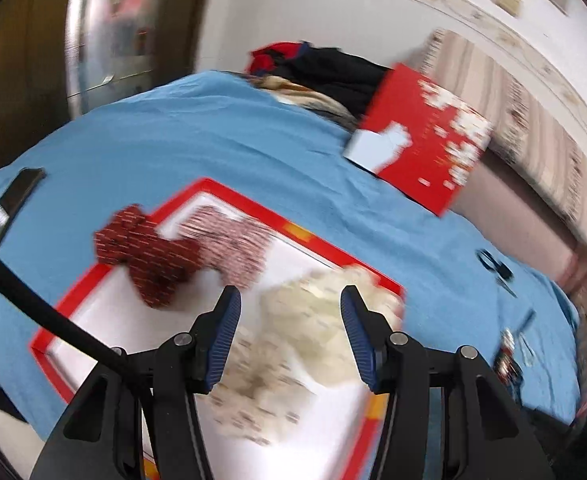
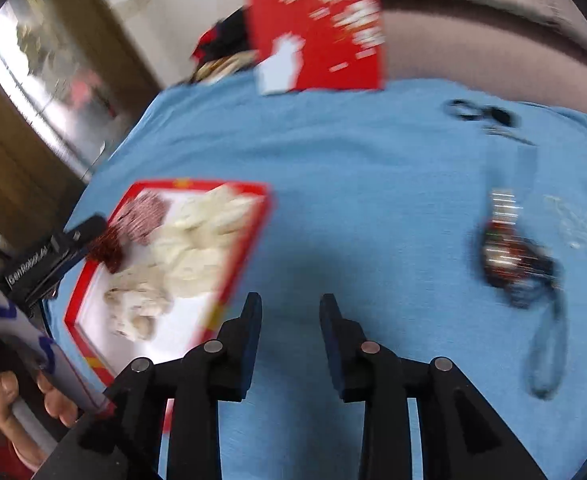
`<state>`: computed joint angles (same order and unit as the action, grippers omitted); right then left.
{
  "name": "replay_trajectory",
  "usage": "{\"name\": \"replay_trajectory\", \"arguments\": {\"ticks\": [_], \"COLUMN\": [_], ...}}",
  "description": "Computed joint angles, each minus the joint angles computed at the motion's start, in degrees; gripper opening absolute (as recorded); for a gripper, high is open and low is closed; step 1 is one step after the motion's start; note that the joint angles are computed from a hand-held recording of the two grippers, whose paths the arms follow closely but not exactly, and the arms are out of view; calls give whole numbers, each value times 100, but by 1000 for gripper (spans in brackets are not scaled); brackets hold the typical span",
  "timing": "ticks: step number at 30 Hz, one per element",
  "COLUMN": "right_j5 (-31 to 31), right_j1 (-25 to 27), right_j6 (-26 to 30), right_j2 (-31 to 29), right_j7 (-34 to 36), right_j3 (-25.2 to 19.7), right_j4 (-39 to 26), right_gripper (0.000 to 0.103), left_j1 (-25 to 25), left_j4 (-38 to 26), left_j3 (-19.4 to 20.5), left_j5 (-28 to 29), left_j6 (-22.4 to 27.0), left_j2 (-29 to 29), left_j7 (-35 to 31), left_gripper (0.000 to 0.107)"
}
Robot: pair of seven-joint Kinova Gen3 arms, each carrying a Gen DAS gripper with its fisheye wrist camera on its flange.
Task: Organize jewelry
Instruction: 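Move both empty tools back to the remaining jewelry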
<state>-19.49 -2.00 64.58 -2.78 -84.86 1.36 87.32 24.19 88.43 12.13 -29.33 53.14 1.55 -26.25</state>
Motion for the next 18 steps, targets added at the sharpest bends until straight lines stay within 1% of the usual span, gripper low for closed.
{"name": "replay_trajectory", "arguments": {"ticks": [1,4,6,8,11,14,16,18], "right_j5": [14,307,458,299,-178,-689,-843,-933], "right_j1": [156,545,791,1039,1401,1705,1843,1938], "right_j6": [33,-66,-138,-151,-175,-94,-4,-28], "right_j2": [-93,-385,-411,-371,-238,-48,136,226], "right_j7": [84,379,543,846,1404,1919,2113,2210], "right_j3": [93,547,760,1031,1336,1439,1356,1227], "right_j4": [41,390,546,657,810,869,790,773], "right_gripper": [33,33,33,33,33,33,33,33], "left_j1": [52,268,461,652,890,1086,1170,1229], "left_j4": [-18,-141,-271,-397,-632,-892,-1182,-1474], "left_j3": [56,179,247,256,252,190,159,115], "left_j5": [28,74,175,305,678,1022,1316,1604], "left_j6": [-40,-87,-84,-80,-105,-25,122,221], "left_j2": [25,184,345,506,793,1071,1318,1542], "left_j7": [-103,-361,-627,-868,-1221,-1408,-1572,-1701], "left_gripper": [52,55,55,55,55,55,55,55]}}
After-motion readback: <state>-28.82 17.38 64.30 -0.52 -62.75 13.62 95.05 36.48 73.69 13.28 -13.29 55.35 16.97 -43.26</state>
